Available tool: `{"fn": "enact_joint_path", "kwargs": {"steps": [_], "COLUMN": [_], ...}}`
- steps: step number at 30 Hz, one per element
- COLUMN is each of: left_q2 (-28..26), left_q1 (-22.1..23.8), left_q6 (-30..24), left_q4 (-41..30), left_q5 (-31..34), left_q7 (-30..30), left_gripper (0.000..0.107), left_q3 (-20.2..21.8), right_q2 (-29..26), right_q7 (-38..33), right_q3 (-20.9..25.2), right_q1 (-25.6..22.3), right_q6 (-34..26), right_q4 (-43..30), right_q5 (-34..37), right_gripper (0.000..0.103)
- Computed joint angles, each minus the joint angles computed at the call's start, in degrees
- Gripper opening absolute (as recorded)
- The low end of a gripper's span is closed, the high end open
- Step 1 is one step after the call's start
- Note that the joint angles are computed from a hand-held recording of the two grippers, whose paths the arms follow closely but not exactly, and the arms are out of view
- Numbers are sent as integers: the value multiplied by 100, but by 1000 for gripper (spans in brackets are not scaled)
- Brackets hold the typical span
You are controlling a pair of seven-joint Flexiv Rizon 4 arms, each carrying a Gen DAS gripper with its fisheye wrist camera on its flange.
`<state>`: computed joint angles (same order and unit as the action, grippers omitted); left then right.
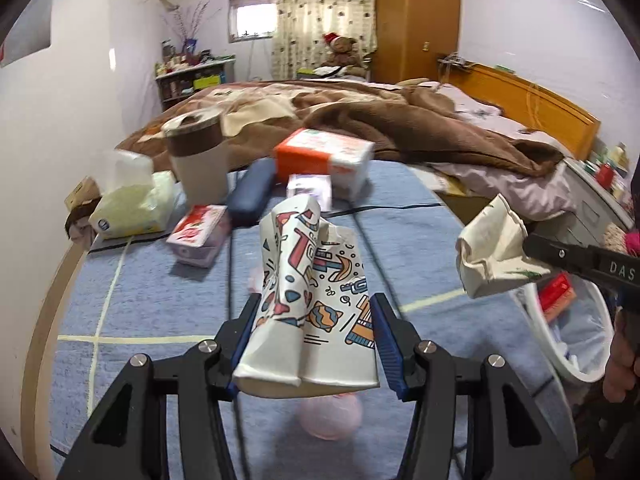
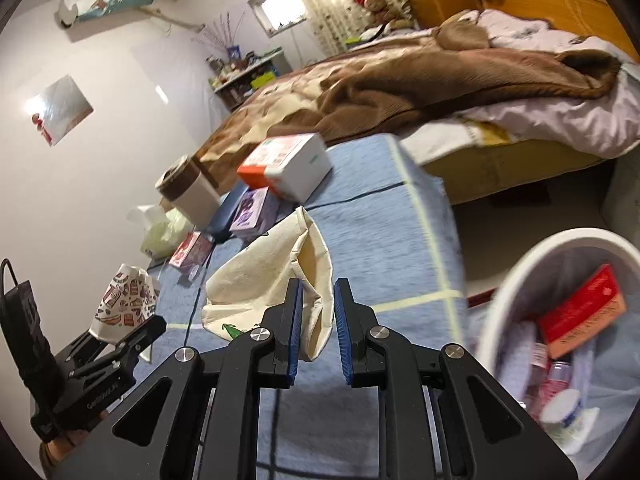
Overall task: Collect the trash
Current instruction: 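Carry the paper bag and beige cloth over the wastebasket and open both tools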
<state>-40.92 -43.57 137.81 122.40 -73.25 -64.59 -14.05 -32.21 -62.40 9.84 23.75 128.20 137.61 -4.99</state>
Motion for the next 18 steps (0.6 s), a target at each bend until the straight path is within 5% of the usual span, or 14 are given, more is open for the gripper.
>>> {"fn": "enact_joint_path", "kwargs": {"steps": [18], "left_q2": [-539], "left_q1": [-613], "left_q6": [254], "left_q4": [-1570], "left_q5": [-158], "left_q7": [1370], "left_gripper": [56], "left_q3": [-481], "right_q2": [473], "right_q7": [-568], "right_q3": [-338], "right_q1": [-30], "right_q6": [933], "right_q4": [945], "right_q5": [1237], "right_gripper": [17]}}
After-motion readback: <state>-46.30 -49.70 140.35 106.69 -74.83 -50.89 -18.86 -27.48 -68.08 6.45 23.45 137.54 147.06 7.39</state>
